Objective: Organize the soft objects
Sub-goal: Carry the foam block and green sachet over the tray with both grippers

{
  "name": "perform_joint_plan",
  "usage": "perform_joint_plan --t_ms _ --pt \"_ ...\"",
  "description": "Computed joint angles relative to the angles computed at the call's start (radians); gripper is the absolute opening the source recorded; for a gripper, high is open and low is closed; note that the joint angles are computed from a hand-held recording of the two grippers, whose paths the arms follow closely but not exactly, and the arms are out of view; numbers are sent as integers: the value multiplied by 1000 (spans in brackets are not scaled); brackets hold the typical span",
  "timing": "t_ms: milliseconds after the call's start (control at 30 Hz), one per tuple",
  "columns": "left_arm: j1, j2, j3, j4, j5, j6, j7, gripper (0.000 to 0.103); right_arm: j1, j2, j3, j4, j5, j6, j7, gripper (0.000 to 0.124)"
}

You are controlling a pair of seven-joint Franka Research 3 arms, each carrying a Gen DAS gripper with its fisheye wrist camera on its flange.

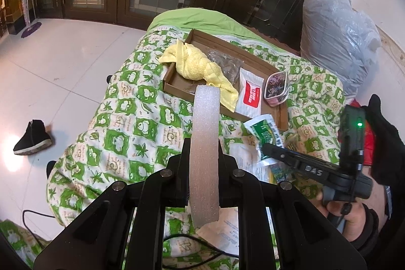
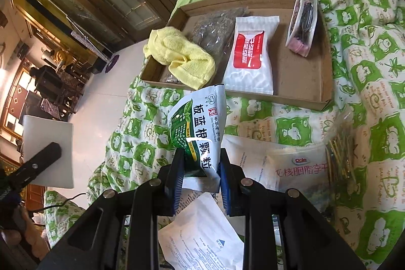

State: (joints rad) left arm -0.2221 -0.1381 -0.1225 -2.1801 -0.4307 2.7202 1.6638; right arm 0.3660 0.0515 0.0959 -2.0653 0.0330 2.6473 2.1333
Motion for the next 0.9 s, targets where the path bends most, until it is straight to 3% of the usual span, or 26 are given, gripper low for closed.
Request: perform_joint_plan --t_ms 233,467,700,900 --pt "11 85 -10 57 -54 -6 76 14 -20 -51 -9 -39 -110 0 100 25" --pt "62 204 -58 182 -48 -45 116 14 -44 -36 -12 -32 -85 -7 105 25" --pt "109 324 -94 328 50 -98 88 14 -53 -20 -18 14 -64 -33 57 25" --pt "125 453 -105 489 178 -177 5 14 -55 47 -32 140 -81 -133 -24 25"
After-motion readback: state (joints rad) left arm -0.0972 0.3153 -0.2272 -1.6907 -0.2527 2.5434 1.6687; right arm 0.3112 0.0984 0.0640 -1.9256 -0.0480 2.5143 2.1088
